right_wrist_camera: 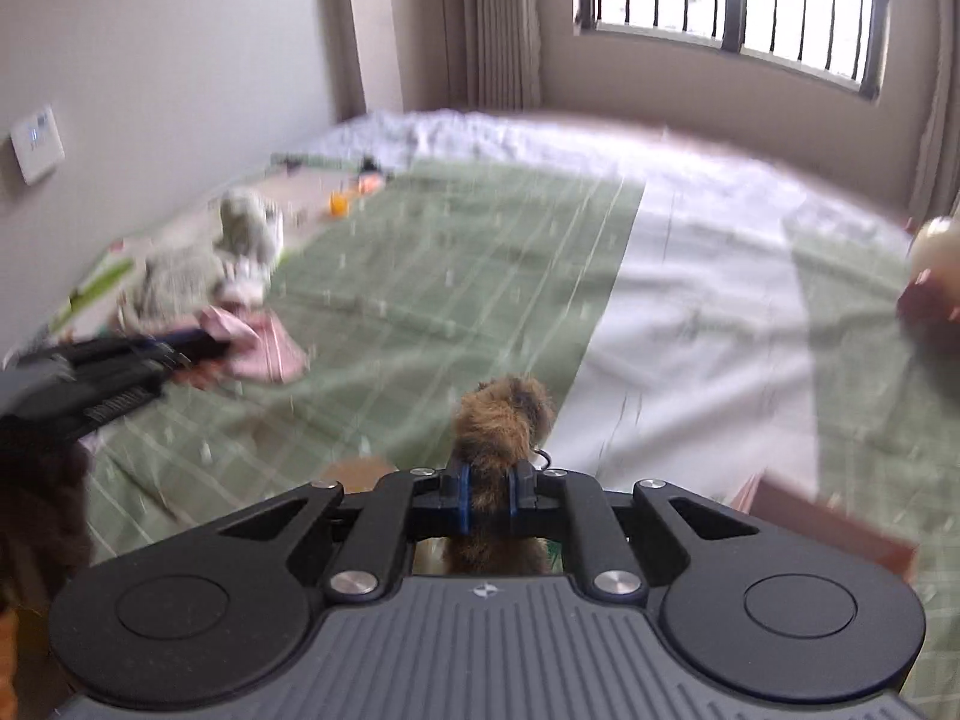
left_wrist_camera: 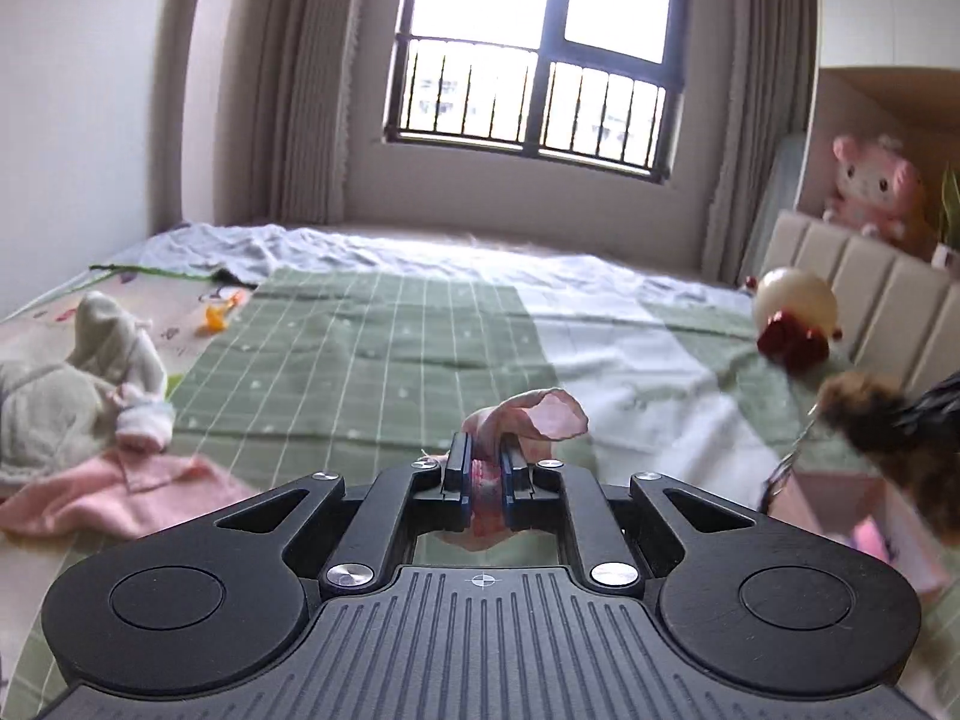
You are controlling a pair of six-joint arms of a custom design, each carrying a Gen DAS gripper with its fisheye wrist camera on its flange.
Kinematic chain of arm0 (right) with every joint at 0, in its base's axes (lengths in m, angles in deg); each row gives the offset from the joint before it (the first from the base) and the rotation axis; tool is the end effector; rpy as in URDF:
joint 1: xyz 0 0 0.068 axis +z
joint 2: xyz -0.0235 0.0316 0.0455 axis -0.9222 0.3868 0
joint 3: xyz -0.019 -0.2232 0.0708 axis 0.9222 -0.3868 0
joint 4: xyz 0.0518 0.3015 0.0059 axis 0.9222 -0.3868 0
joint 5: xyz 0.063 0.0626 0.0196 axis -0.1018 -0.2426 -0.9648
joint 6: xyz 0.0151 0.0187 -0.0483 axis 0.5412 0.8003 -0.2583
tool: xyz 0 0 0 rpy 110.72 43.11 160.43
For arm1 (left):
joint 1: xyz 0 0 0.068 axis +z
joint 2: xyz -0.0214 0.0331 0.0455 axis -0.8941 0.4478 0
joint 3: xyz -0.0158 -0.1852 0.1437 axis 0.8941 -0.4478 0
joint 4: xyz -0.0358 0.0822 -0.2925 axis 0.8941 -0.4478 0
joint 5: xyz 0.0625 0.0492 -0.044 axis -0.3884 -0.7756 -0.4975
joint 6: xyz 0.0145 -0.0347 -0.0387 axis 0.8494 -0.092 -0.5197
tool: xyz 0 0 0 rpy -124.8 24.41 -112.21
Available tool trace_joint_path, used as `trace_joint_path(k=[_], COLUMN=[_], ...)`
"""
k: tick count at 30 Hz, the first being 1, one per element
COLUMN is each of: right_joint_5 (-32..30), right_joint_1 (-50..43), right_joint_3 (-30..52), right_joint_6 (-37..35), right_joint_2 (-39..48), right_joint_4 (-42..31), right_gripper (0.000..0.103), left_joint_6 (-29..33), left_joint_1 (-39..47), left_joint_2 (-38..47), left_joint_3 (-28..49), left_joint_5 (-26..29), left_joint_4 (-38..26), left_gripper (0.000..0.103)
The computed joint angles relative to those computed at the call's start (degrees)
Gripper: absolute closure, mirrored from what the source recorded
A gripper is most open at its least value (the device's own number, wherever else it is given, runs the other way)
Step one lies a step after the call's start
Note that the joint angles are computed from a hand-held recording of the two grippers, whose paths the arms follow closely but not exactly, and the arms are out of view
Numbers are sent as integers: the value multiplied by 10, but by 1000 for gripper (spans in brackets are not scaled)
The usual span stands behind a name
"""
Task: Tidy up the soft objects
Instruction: 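Lower the pink cloth and furry tail into the pink box and release both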
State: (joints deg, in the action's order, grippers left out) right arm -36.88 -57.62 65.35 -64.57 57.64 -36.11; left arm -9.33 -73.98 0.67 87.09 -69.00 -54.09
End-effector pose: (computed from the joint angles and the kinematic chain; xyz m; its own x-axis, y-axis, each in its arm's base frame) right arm 0.3297 0.0718 0.3041 -0.5197 -0.3492 -0.7797 -0.6381 0.7656 0.0823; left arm 0.2380 -0.0345 0.2478 -0.4246 -0.1908 -0.8850 -0.1844 0.9753 -0.1218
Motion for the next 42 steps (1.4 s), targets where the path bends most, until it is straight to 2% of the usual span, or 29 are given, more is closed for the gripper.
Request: trace_joint_path(k=[4,9,17,21,25,32,33,35,37,41,42], right_joint_5=[4,-31,-118,-163,-190,-203,-201,-199,-195,-134,-128], right_joint_1=[-20,-85,-217,-276,-317,-331,-326,-318,-308,-280,-278], right_joint_3=[76,123,148,150,145,155,155,170,195,213,219], right_joint_6=[2,-5,-40,-58,-81,-108,-108,-110,-114,-108,-100], right_joint_2=[4,-11,-15,2,31,142,163,223,300,425,451], right_joint_4=[-21,-22,-30,-29,-29,-21,-16,-15,-28,-11,-7], right_gripper=[92,92,92,92,92,92,92,92,92,92,92], left_joint_6=[-7,-12,-19,-24,-29,-58,-68,-67,-43,-18,-12], left_joint_1=[-47,-131,-237,-270,-295,-298,-293,-285,-282,-274,-273], left_joint_2=[86,160,308,394,514,738,778,875,941,953,939], left_joint_3=[75,143,243,295,368,495,534,649,719,702,678], left_joint_5=[-53,-108,-126,-98,-48,57,72,83,93,112,114], left_joint_4=[-2,-4,33,69,107,188,168,78,41,60,74], left_gripper=[91,91,91,91,91,89,89,89,89,87,87])
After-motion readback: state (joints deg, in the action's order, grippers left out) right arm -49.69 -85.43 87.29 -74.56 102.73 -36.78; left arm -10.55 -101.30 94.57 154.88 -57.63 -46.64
